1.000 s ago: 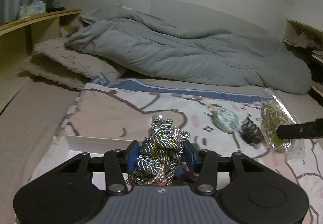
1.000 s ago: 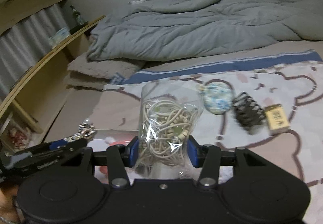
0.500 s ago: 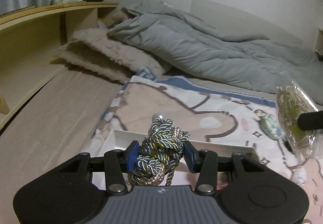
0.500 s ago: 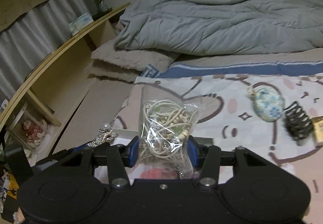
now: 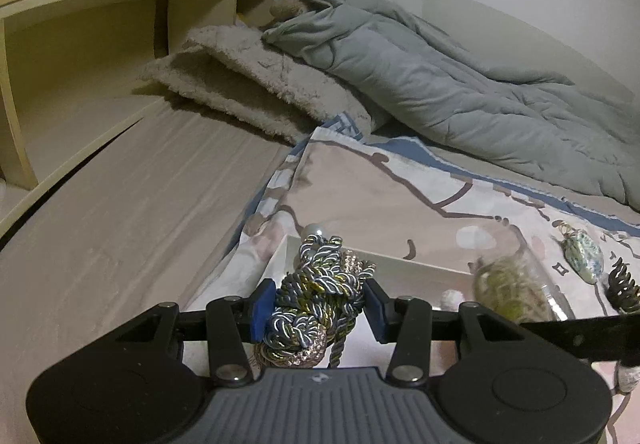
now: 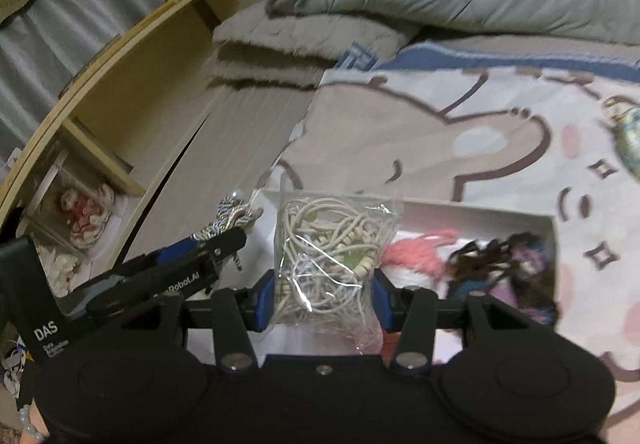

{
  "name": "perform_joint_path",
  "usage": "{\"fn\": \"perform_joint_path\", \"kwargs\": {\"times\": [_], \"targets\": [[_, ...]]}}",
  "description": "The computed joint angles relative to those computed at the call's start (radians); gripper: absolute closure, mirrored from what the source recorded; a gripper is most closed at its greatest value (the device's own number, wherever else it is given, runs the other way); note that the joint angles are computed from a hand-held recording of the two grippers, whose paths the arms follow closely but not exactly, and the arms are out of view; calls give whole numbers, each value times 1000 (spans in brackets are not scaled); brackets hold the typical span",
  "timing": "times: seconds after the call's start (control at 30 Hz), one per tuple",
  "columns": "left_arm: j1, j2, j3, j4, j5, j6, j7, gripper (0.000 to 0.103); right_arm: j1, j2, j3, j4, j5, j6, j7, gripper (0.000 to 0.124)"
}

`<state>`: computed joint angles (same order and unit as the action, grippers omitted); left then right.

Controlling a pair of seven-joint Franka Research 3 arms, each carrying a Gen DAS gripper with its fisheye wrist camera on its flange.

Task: Organize objects
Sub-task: 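Carry the rope to the box with the left gripper while the right gripper carries the bag there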

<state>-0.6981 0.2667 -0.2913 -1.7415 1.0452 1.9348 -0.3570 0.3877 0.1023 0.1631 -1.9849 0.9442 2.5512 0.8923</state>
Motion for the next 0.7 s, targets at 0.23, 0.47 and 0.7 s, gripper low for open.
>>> {"fn": "perform_joint_path", "kwargs": {"times": [0.23, 0.47, 0.7], "targets": [[24, -9, 0, -38, 6, 77, -13, 49, -10, 61, 29, 11, 197, 45, -134, 52], [23, 3, 5, -26, -29, 77, 33, 44, -12, 87, 26, 17, 161, 63, -54, 52], [19, -9, -1, -28, -41, 77, 50, 51, -21, 78, 34, 14, 188, 42, -93, 76]]}}
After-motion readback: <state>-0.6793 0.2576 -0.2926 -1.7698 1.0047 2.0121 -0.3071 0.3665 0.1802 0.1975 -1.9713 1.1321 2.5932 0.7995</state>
